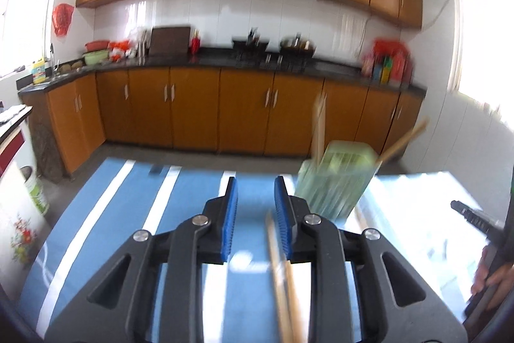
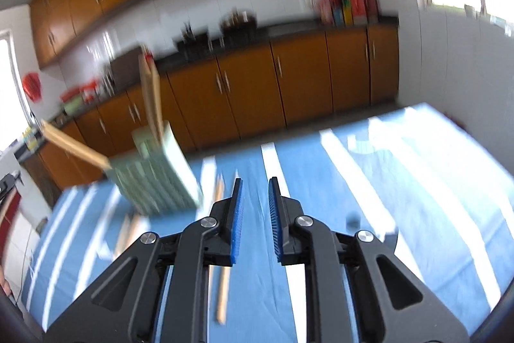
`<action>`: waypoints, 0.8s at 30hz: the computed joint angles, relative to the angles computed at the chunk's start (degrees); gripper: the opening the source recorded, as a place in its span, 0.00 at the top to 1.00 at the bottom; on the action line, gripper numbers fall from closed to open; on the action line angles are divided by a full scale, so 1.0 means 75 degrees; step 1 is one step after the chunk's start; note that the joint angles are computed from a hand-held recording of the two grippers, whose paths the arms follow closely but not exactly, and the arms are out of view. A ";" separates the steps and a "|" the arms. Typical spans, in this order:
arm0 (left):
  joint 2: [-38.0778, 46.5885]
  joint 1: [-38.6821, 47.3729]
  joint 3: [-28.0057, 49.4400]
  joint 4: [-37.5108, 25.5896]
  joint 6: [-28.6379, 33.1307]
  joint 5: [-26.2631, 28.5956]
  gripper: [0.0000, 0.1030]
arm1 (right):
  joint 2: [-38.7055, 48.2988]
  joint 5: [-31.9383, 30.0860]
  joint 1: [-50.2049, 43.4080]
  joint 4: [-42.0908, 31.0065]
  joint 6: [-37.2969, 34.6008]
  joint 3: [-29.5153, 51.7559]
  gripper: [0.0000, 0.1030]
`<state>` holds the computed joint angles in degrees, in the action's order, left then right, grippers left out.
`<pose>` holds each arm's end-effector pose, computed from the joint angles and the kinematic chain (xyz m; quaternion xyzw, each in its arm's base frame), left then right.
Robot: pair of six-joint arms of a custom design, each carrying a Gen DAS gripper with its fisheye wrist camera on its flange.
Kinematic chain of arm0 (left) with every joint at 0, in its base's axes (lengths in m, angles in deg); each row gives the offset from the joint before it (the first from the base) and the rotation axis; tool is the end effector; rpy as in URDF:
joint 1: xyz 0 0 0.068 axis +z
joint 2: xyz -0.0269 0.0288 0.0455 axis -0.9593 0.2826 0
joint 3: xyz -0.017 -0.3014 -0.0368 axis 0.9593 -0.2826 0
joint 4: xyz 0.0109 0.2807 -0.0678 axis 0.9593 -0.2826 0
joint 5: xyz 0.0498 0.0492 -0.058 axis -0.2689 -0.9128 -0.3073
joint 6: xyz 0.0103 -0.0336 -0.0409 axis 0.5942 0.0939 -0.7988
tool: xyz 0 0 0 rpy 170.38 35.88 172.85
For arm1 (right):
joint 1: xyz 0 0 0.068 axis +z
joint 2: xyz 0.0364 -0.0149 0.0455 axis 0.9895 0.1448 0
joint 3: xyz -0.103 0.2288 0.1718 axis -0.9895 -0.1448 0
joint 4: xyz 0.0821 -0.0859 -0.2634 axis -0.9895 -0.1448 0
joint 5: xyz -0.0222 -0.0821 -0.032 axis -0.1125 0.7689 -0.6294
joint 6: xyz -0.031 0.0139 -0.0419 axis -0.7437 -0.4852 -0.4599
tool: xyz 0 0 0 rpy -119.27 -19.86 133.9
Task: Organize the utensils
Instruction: 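Grasp another chopstick with the right tool while the left tool grasps one too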
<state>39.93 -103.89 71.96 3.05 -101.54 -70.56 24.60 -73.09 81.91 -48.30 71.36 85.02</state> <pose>0.1142 -0.0414 0.2993 -0.1361 0.8485 0.0409 0.5098 0.2326 0.0128 0.2569 -0.0454 0.8911 0.1664 0.4198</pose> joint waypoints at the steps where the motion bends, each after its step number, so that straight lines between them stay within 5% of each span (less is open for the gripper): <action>1: -0.0115 0.0188 -0.0300 -0.0101 -0.0048 0.0219 0.76 | 0.0225 -0.0001 0.0162 -0.0004 -0.0040 -0.0073 0.84; 5: -0.0518 0.0997 -0.1247 -0.0249 -0.0232 0.1281 0.76 | 0.0881 0.0322 0.1108 0.0101 -0.0142 -0.0323 0.84; 14: -0.0199 0.1129 -0.1808 0.0180 -0.0392 0.2004 0.69 | 0.2037 0.1581 0.2584 0.0819 0.0117 -0.0639 0.84; 24: 0.0854 0.0816 -0.2035 0.1267 -0.0528 0.2588 0.69 | 0.2075 0.1861 0.1360 0.1118 0.0192 -0.0759 0.93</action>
<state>46.33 -97.76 56.70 12.55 -105.50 -51.16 40.16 -59.14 92.12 -39.91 72.80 79.33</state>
